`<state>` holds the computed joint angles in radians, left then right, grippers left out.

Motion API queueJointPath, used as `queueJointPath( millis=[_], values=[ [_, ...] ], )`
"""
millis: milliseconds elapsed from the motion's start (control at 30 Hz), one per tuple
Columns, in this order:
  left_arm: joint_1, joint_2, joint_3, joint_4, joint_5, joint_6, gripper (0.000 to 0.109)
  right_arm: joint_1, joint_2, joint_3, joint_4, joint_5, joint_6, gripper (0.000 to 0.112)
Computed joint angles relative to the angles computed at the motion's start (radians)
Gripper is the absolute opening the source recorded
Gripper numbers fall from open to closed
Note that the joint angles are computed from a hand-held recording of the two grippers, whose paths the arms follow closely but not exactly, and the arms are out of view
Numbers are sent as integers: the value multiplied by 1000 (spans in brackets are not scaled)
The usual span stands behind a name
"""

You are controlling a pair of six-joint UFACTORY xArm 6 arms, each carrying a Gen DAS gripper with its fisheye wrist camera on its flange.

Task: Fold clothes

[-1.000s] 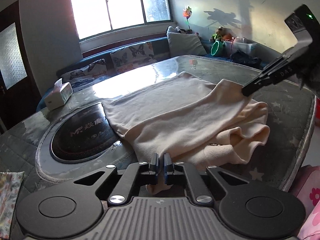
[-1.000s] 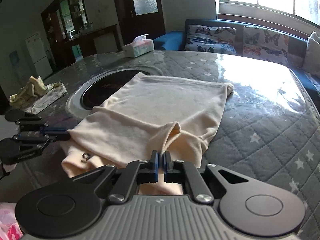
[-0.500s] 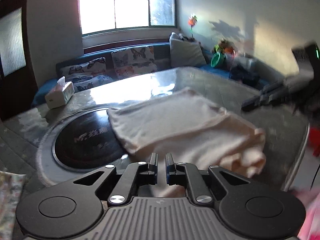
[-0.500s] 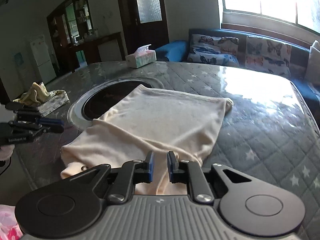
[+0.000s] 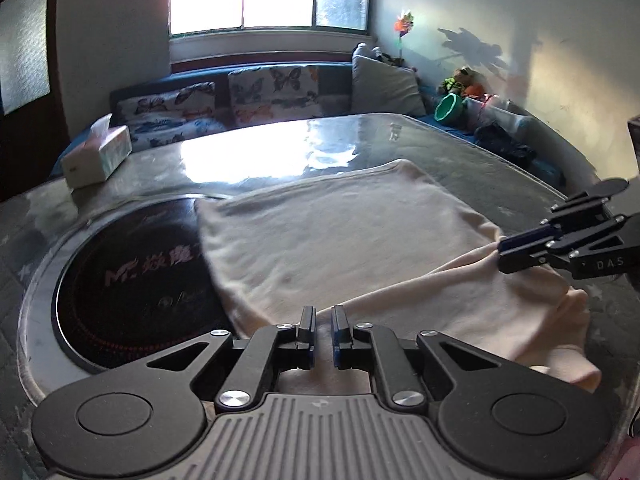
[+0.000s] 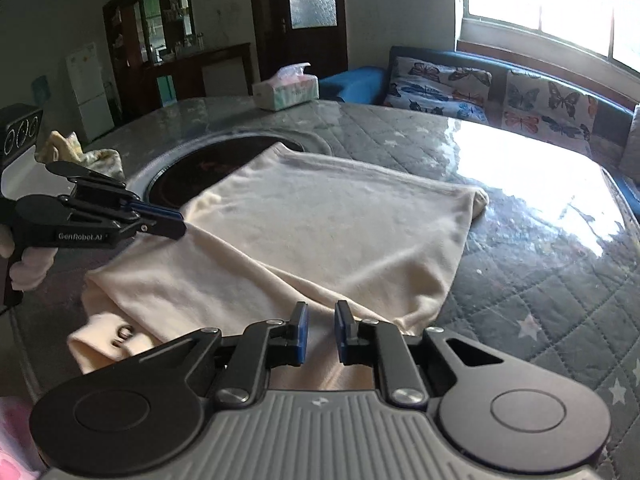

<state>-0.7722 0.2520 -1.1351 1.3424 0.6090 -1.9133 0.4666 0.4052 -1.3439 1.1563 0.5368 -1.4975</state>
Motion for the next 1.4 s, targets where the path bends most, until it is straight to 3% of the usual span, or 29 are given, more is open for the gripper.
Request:
queueJointPath(
  millis=[167,233,433,567,733,1000,1100,1133,1200,1400],
  values=[
    [-24,-21,10,-11,38,29,10,-5,-19,18,-1,2,-24,15],
    [-44,-31,8,-5,51,42,10,-8,-50,45,6,11,-58,22],
    [-85,-29,0,8,24,67,11,-8,-117,129,-3,24,-131,22],
    [-94,-1,-2,-52,25,115,11,0,-129,167,-3,-1,-171,23],
    [-123,-19,4,-52,67,134,12,15,-155,200,55,-32,-262,23],
    [-154,-33,20,-83,88,180,13,21,-155,211,53,-40,-258,23],
    [-188,-69,47,-77,110,221,22,9,-189,232,63,-19,-275,26],
    [-201,-75,52,-80,120,247,26,5,-204,240,65,-13,-281,32],
    [-226,-80,57,-86,137,297,39,2,-222,253,61,-8,-286,36],
    [-260,-12,2,-59,148,383,39,-1,-262,297,19,-3,-289,39]
  ],
)
